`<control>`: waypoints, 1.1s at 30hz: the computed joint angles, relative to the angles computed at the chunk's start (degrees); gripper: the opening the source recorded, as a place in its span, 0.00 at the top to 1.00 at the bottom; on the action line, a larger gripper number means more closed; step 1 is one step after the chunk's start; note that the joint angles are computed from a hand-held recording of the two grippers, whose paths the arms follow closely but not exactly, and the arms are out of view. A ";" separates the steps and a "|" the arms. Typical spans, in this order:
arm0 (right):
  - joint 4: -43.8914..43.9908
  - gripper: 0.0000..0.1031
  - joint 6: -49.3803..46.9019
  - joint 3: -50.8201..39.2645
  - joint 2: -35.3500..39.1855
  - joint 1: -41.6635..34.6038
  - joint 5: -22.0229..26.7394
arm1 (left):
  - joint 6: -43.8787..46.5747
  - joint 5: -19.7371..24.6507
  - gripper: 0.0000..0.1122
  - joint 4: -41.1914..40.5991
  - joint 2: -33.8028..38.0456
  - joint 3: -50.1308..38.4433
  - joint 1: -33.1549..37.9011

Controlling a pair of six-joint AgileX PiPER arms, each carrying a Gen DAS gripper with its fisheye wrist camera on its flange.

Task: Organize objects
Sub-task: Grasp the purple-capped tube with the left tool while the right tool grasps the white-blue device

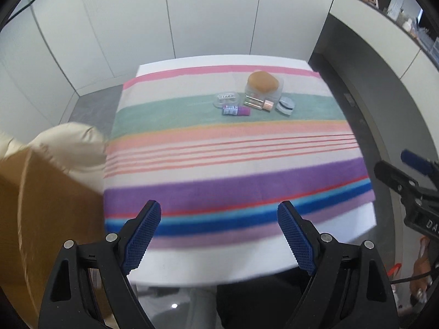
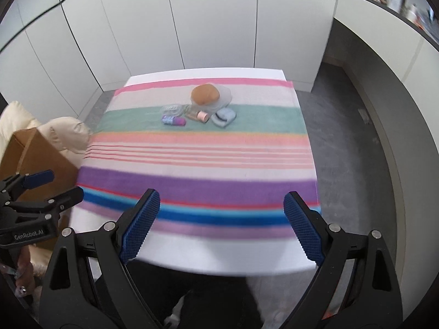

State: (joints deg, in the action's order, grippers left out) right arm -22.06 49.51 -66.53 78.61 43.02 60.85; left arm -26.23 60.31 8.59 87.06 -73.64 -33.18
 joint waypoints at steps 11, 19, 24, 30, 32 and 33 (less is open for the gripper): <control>9.70 0.09 -27.29 -8.13 27.97 -20.14 -21.67 | 8.78 -5.27 0.22 -6.00 27.56 -18.16 9.15; 23.14 0.08 -50.15 -18.12 42.70 -25.94 -30.81 | 11.58 -3.38 0.22 -7.44 40.58 -31.47 9.71; 20.95 0.41 -49.49 -14.88 41.52 -25.23 -37.00 | 11.56 -1.99 0.22 -7.60 44.79 -37.29 9.11; 24.05 0.41 -46.47 -11.17 38.59 -26.29 -36.30 | 11.06 -0.49 0.22 -7.77 48.77 -44.00 7.49; 26.52 0.41 -45.47 -9.62 37.14 -26.80 -35.57 | 9.66 0.01 0.23 -7.33 50.08 -46.46 7.08; 27.78 0.41 -45.25 -9.00 36.54 -27.00 -35.26 | 9.14 -0.17 0.26 -7.40 50.31 -46.77 7.07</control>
